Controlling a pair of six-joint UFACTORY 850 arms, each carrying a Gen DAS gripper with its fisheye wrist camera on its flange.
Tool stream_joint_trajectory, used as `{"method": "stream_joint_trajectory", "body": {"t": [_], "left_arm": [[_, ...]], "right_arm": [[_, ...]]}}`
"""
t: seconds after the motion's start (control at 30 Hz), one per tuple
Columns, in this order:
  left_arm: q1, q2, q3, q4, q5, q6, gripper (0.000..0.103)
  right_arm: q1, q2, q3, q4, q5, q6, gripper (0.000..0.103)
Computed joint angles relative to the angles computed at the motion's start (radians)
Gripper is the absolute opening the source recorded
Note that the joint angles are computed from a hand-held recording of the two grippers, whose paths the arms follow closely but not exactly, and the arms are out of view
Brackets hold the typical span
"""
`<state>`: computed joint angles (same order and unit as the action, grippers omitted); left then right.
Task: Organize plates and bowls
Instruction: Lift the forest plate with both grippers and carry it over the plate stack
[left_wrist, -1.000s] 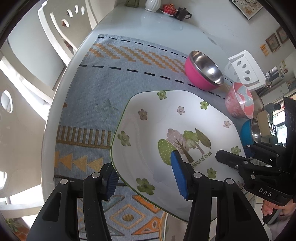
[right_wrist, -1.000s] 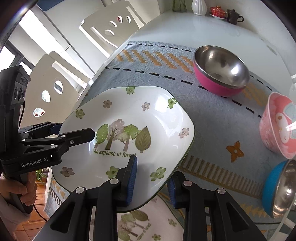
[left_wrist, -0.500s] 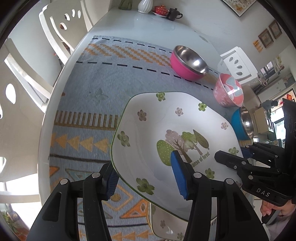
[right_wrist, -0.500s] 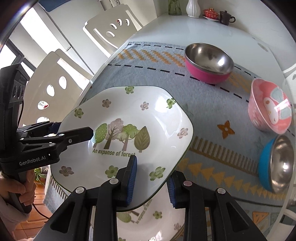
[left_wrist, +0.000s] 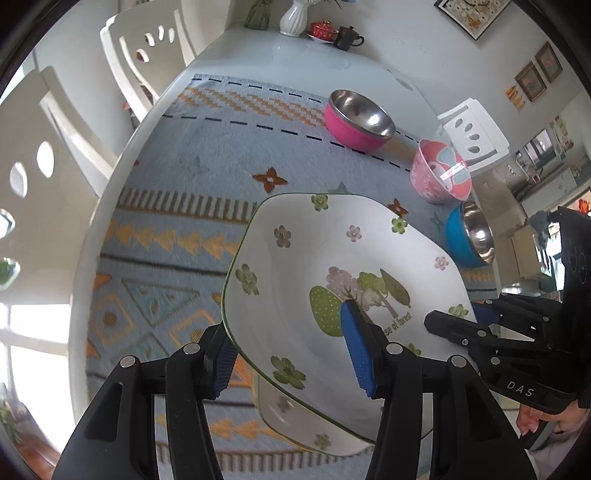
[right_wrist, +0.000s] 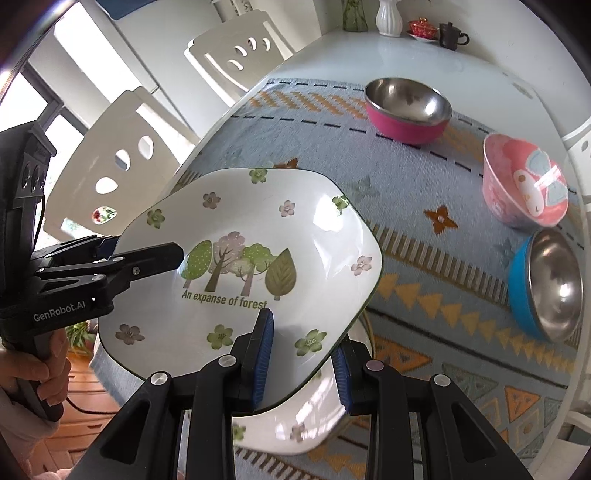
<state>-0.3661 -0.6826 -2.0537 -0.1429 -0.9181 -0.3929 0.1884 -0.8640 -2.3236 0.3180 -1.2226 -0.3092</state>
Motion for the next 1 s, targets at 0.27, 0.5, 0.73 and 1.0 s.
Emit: {"method": "stream_joint_trajectory", "body": {"t": [0.27,0.5,0.73,1.0], "left_arm": [[-0.052,0.080,0.134,0.049,0.048,-0.121,0.049],[-0.074,0.126,0.204,0.073,0.074,-0.186,0.049],[-0.077,0.138,0.237,0.067,0.079,-0.184,0.049],[-0.077,0.130,0.244,0.042,0.059,-0.145,0.049]], "right_arm": [[-0.019,0.124,0.205,0.007,0.049,-0.099,0.029],[-0.021,0.172,0.281,0.011,0.062,-0.133,0.029],[-0.014,0.180,0.298,-0.005,0.062,-0.128,0.029],[-0.009,0.164,0.281,-0.029,0.043,-0.087,0.029]]}}
